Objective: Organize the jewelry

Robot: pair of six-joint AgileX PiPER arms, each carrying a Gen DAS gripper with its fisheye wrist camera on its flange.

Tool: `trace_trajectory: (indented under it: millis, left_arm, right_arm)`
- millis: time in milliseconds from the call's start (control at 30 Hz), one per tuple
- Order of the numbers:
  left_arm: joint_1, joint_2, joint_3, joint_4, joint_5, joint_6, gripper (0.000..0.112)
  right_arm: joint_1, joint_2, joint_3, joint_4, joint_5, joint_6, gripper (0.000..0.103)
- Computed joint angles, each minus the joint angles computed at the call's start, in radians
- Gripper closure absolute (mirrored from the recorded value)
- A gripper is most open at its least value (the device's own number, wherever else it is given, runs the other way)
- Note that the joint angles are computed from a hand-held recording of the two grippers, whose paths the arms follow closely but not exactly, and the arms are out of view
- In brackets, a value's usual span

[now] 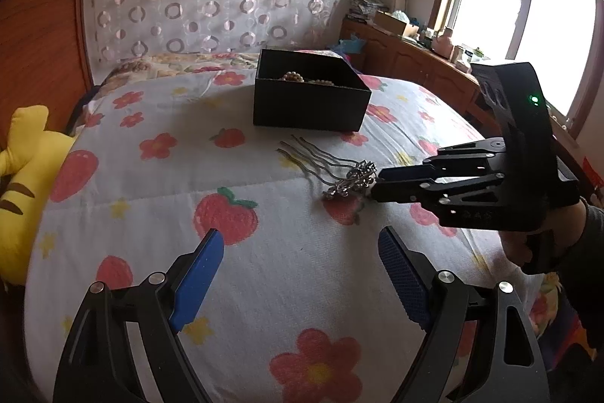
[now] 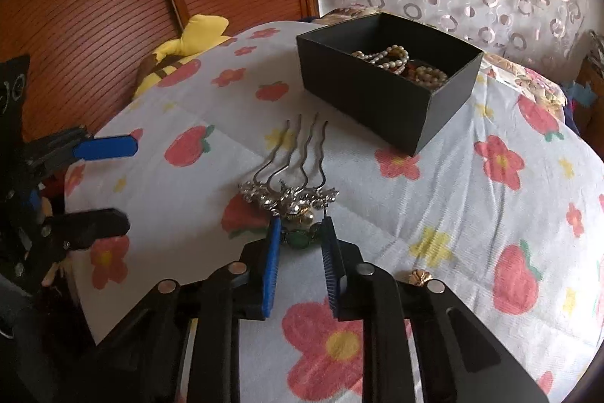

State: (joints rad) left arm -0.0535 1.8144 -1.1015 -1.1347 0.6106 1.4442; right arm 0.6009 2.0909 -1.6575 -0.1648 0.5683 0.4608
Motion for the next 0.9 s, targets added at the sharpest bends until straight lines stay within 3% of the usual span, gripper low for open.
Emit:
trace_trajectory:
  millis: [367,567,833,867,900]
  left_arm:
    - [-0.023,0.018,-0.005,0.003,-0.015,-0.003,0.032]
    - [-0.041,0.02,-0.01,0.013,-0.013,-0.012,0.032]
    - [-0.094,0.072,-0.094,0.062,-0.006,-0.086,0.032]
    - [-0.11,0.083,-0.113,0.068,-0.005,-0.092,0.033]
    - [-0.123,0.091,-0.126,0.077,-0.008,-0.097,0.044]
  right_arm:
    - [0.023,-0.128,0.072,-0.113,-0.031,0.077,0.082]
    - [0.024,-0.105,-0.005,-0.162,-0.004,0.107,0.082]
    - [-0.004,-0.063,-0.06,-0.07,0.018,0.042,0.082]
    - [-0.015,-0.049,-0.077,-0.044,0.029,0.024,0.082]
    - [-0.023,-0.038,-0.086,-0.024,0.031,0.01,0.082]
